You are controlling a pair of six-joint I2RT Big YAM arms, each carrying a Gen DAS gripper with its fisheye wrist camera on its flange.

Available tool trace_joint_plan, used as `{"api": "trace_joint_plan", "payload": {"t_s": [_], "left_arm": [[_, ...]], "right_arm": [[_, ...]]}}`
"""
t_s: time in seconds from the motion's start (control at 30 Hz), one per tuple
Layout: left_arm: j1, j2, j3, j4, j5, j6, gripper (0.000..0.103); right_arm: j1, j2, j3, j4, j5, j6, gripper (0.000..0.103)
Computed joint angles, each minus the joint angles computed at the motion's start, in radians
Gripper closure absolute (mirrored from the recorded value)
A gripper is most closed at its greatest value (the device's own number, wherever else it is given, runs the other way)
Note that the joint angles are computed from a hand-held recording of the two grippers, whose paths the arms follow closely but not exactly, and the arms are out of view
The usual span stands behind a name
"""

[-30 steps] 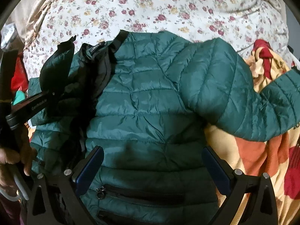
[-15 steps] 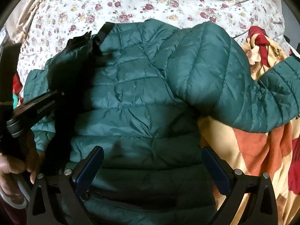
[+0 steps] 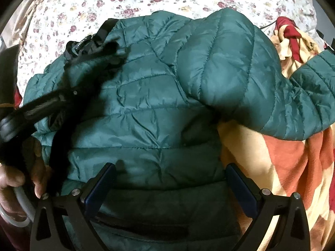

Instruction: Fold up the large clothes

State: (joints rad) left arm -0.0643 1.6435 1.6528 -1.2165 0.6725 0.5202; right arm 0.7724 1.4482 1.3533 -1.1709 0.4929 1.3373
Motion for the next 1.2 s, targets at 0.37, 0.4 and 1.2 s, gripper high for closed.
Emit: {"api": "trace_joint_plan", "payload": {"t_s": [0.37, 0.4, 1.2], "left_arm": [[0.180, -0.042, 0.043, 0.025, 0.003, 0.188, 0.036], [0.193, -0.045, 0.039, 0.076, -0.027, 0.183, 0.036], [0.258, 0.096, 0.137, 0.255, -0.215, 0.021, 0.036]], "right_arm": [[0.017, 0.031, 0.076, -0.068, 0.028, 0.022, 0.000], [0.024, 0.040, 0.094, -0.104, 0.043, 0.030, 0.000], [-0.139, 0.276, 0.320, 0.224, -0.095, -0.357, 0.055]]}}
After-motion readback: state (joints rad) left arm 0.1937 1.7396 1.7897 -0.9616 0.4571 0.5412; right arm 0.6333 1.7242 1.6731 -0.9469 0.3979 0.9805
